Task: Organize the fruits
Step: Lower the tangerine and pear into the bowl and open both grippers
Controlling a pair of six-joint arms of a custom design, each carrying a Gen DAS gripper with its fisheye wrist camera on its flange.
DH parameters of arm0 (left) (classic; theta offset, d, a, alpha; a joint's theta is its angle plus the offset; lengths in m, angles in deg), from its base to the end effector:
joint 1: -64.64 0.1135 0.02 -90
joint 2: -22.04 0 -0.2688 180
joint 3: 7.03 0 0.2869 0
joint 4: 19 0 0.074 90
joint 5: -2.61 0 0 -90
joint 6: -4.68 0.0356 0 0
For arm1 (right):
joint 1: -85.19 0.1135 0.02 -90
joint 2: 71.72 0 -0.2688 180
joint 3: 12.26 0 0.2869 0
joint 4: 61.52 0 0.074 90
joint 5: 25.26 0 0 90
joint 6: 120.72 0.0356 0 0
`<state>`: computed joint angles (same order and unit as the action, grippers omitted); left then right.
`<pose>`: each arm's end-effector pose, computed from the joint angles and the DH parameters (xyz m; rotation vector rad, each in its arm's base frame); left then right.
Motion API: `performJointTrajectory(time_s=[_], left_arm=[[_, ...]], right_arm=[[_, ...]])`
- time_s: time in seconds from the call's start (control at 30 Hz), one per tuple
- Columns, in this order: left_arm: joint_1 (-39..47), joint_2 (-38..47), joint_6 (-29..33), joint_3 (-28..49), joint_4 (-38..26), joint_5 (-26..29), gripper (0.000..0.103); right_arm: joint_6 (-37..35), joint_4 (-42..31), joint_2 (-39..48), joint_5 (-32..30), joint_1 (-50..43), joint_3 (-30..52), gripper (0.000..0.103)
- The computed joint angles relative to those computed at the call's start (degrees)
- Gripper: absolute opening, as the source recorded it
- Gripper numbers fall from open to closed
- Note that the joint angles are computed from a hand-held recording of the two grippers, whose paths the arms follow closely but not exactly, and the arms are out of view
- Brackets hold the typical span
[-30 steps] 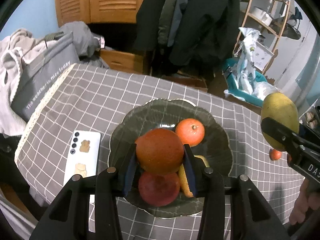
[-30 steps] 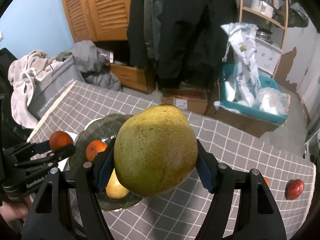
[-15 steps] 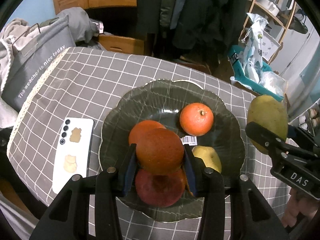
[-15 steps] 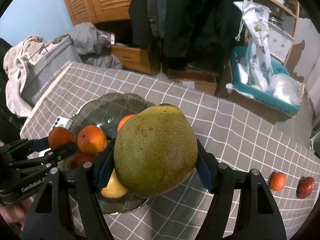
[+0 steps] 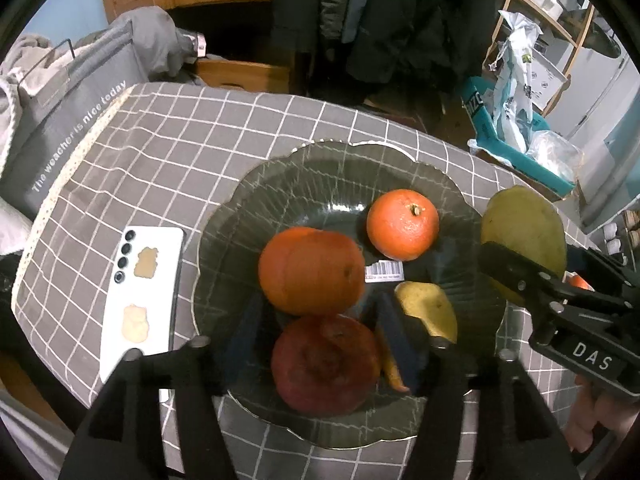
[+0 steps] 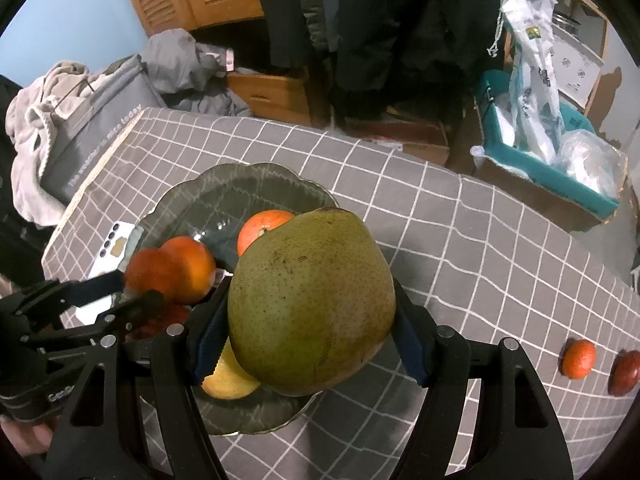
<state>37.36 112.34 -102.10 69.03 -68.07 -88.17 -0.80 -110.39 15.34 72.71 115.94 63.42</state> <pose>0.3102 -0.1594 0.2138 0.2424 2.6851 -0.2229 0.2962 0.1705 0.2305 0.0295 2.6187 0.1938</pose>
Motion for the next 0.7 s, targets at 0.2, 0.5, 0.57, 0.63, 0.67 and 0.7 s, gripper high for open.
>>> performJointTrajectory(time_s=[0.2,0.5,0.57,0.63,0.67,0.7], left_arm=[[0.3,0.0,0.1,0.0,-0.5,0.1,0.068],[1.0,-1.4,0.1,-0.2,-0.9,-0.4,0.070],[1.4,-1.7,0.0,-0.2,-1.0,-0.2,0.070],[1.5,-2.1,0.0,-0.3,-1.0,-0.4,0.070],[1.7,-2.3,-0.1,-0.3,-1.1,-0.4,0.070],[1.7,-2.5,-0.1,-0.4,-1.1,-0.4,0.070]], right_arm=[[-0.2,-0.2,1.5,-1.3,-0.2,0.5,0.073],[-0.2,-1.3,3.4,-2.3,-0.4,1.0,0.073],[-0.1,-1.0,3.2,-2.2,-0.3,0.8,0.073],[-0.5,0.4,1.8,-2.2,-0.3,0.2,0.074],[-0.8,0.1,1.4,-1.2,0.0,0.6,0.076],[-1.2,-0.3,1.2,-0.3,0.1,1.0,0.078]])
